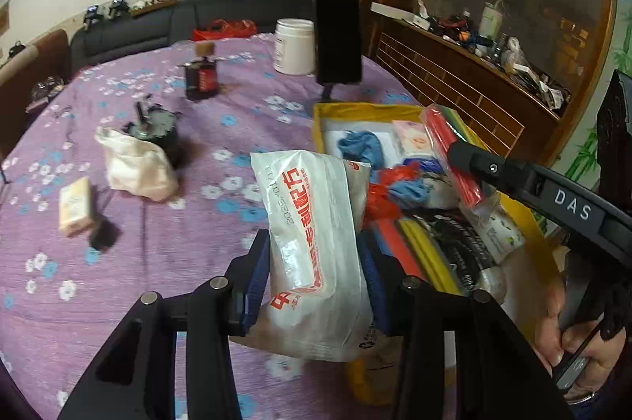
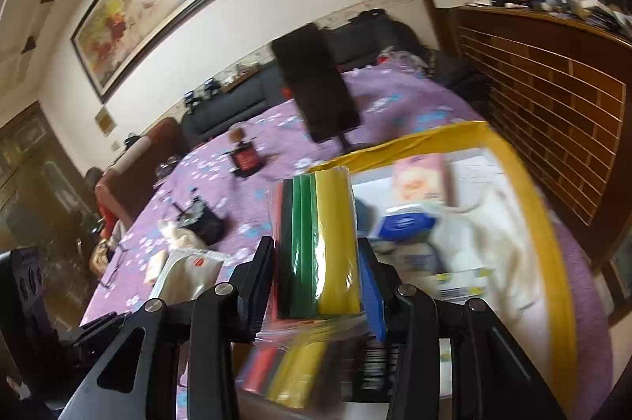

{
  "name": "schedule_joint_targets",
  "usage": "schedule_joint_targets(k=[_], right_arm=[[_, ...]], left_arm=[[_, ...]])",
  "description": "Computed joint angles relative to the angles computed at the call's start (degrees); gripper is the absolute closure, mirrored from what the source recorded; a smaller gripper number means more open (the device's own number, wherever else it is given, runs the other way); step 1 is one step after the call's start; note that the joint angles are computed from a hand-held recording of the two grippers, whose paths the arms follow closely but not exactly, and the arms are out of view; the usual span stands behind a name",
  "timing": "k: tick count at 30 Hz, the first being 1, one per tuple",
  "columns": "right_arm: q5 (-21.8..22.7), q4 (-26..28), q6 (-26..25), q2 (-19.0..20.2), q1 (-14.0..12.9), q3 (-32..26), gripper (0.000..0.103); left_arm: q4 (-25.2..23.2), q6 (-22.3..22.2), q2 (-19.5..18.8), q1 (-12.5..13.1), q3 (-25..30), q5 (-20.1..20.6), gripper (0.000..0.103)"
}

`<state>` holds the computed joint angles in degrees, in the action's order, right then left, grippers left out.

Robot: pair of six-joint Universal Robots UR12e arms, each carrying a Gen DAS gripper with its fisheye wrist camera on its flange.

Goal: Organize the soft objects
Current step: 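Carry the white bag and strip bundle into the yellow tray and open both tools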

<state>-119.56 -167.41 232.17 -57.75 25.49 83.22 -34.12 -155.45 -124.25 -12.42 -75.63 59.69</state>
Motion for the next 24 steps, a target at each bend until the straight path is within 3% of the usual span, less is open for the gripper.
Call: schedule_joint_targets(k=[10,17,24], right_arm=[[-1.51,6.70,5.43,-2.84,-1.04,3.49,0.059],[-2.62,12.46,5.37,-3.91,-0.67,3.52,0.059],[-2.31,13.31,6.50,-4.10,-0.69,3.86,0.057]], left_arm=[[-4.62,3.77,-0.47,-2.12,1.05,-1.41,0.060],[-7.13,7.60,-0.12,-3.53,0.54,-2.47,0.060],[-6.07,10.10,0.73,-3.89,-1.28,-2.39,0.060]])
